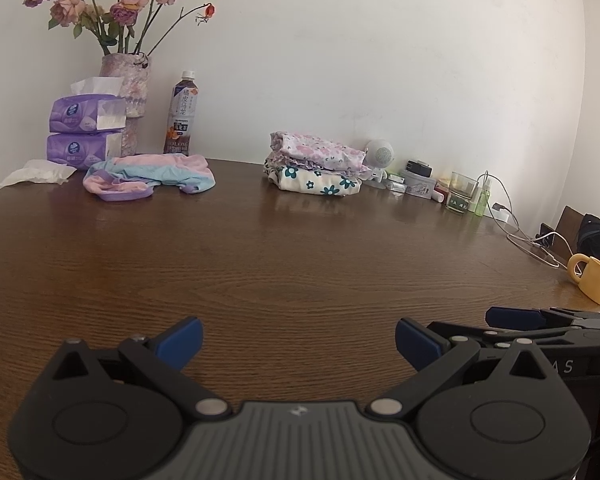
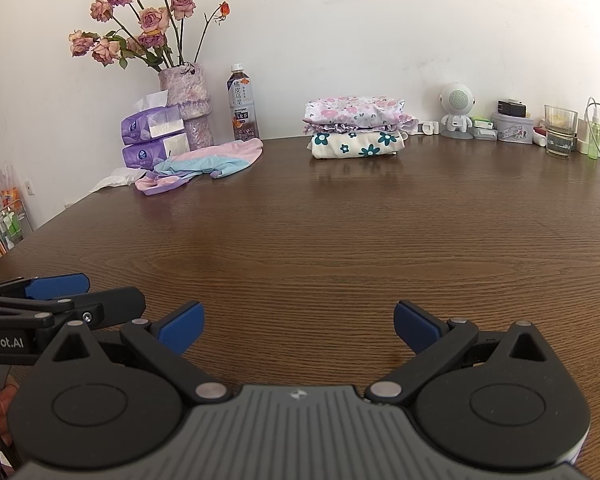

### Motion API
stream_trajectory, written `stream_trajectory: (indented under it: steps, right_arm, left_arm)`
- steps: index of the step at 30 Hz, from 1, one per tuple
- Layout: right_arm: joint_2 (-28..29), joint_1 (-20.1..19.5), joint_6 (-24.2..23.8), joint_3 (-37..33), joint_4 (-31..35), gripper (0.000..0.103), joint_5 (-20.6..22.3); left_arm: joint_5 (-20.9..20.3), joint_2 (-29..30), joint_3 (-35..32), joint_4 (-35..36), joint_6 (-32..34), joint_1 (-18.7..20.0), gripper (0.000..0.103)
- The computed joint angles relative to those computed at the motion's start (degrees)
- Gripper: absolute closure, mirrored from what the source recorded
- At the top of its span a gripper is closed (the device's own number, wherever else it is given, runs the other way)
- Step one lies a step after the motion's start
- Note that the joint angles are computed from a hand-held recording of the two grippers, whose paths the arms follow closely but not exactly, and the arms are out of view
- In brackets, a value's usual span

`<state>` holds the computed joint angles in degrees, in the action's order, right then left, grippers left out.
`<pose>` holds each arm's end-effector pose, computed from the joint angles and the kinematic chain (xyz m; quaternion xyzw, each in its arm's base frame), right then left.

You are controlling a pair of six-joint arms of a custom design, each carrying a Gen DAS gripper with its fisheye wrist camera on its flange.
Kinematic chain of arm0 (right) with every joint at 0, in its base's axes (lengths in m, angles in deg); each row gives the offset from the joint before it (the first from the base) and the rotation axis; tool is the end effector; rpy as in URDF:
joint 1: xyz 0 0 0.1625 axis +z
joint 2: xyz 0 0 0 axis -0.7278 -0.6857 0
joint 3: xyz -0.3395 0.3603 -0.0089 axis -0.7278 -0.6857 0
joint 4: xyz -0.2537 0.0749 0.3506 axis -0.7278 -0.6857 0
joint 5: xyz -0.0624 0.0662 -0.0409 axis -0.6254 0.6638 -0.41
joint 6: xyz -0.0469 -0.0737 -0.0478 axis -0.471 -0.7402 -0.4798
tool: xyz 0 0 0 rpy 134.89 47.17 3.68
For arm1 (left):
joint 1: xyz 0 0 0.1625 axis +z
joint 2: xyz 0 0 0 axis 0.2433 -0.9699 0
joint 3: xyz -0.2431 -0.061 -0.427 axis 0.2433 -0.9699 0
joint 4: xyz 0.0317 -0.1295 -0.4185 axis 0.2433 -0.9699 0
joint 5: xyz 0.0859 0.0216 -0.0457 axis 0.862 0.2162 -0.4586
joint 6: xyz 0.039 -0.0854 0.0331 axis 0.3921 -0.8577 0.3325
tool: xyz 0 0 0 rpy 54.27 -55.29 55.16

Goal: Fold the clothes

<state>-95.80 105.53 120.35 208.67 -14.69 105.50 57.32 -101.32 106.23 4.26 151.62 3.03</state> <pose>0.0239 -0.2720 0.1737 0.2400 -0.8364 0.4345 0.2325 -0.1831 -0.2808 -0.0107 0.2634 0.8400 -0.4396 0.1784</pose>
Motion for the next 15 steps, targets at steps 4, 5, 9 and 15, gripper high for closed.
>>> stream_trajectory:
  steps: [4, 5, 9, 15]
  right_arm:
    - [-0.01, 0.05, 0.01, 0.02, -0.01, 0.0, 0.07]
    - [-0.01, 0.05, 0.01, 0.02, -0.01, 0.0, 0.07]
    - [-0.02, 0.07, 0.01, 0.0, -0.01, 0.0, 0.12]
    - [0.05, 0.09, 0.04, 0.01, -0.12, 0.0, 0.13]
  left_arm:
    - [0.0, -0.03, 0.1, -0.19, 0.22, -0.02, 0.0]
    - [0.0, -0.03, 0.1, -0.19, 0.22, -0.02, 0.0]
    - [0.07, -0.03, 0.08, -0.27, 0.32, 0.02, 0.0]
    - [0.26, -0.11, 0.2, -0.64, 0.7, 0.04, 0.0]
